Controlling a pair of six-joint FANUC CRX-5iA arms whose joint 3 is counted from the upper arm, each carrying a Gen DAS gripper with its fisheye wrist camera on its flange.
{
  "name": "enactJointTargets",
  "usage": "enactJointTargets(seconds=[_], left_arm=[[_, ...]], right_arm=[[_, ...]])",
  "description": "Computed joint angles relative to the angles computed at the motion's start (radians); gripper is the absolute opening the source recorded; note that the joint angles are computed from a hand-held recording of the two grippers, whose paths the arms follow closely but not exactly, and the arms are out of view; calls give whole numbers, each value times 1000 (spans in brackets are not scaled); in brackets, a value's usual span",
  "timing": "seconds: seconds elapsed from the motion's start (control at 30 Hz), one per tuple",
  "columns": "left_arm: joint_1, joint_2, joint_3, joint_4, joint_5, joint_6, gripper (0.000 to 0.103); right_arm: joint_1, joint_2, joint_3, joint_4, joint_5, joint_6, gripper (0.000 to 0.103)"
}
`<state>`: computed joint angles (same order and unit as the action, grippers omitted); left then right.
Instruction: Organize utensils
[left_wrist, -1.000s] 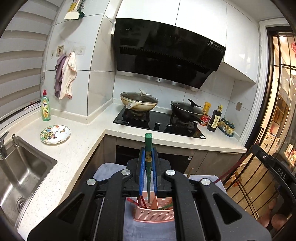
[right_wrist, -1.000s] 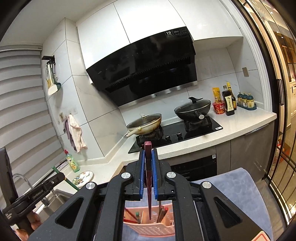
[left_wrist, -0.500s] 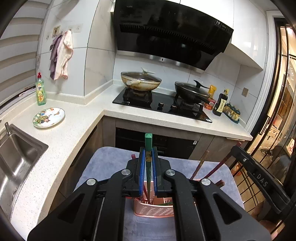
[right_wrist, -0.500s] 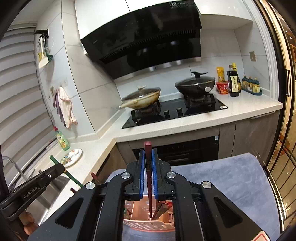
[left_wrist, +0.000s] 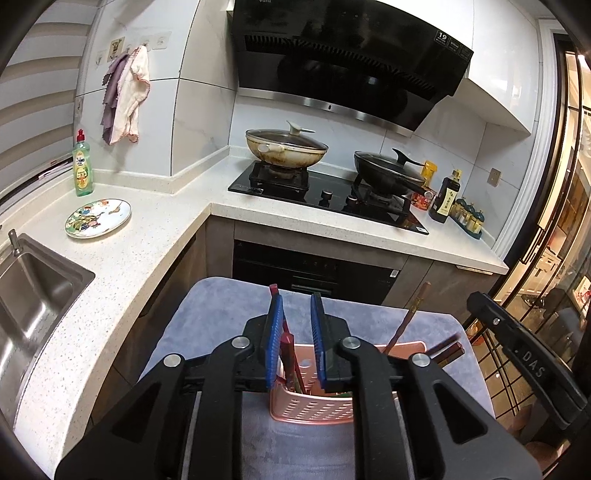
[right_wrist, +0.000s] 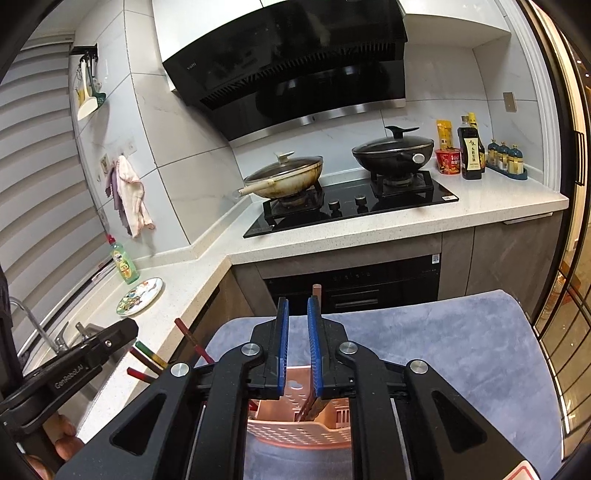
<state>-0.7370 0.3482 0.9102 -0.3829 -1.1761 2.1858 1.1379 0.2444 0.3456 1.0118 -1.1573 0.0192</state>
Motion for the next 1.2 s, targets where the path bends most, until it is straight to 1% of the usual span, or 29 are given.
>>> enactJointTargets(seconds=[0.07, 0.2, 0.33, 0.37, 0.4, 0.43, 0.47, 0.6, 0.7, 0.87, 1.03, 1.1, 1.2], left_arm=[[-7, -15, -13, -13, 4, 12, 22], [-24, -50, -42, -39, 7, 28, 24], [-63, -79, -56, -102, -24, 50, 37], [-73, -88, -65, -117, -30, 56, 38], [-83, -100, -79, -128, -36, 62, 39], [-89, -108, -89, -133, -43, 66, 39], [-94, -115, -98, -135, -49, 69, 39], [-126, -145, -144, -167, -83, 89, 40], [-158, -162, -176, -197, -124, 101, 40], [-200, -185, -225, -225, -168, 123, 42], [-247, -186, -243, -260, -222, 131, 43], [-255, -190, -255, -259, -231, 137, 43], [-269, -188, -260, -263, -249, 150, 48]], right_arm=[[10, -8, -5, 11, -5, -3, 12], [40, -41, -36, 28, -18, -25, 12], [79, -76, -76, 39, -37, -51, 13], [92, -85, -89, 42, -47, -61, 14], [105, -94, -102, 45, -55, -70, 20], [119, -103, -118, 51, -66, -81, 26], [130, -108, -128, 54, -75, -86, 27], [187, -125, -163, 44, -131, -93, 27], [232, -138, -194, 35, -178, -113, 27], [285, -158, -237, 0, -218, -147, 27], [323, -156, -254, -29, -255, -164, 28], [333, -150, -252, -41, -272, -162, 29], [348, -144, -258, -54, -294, -166, 33]])
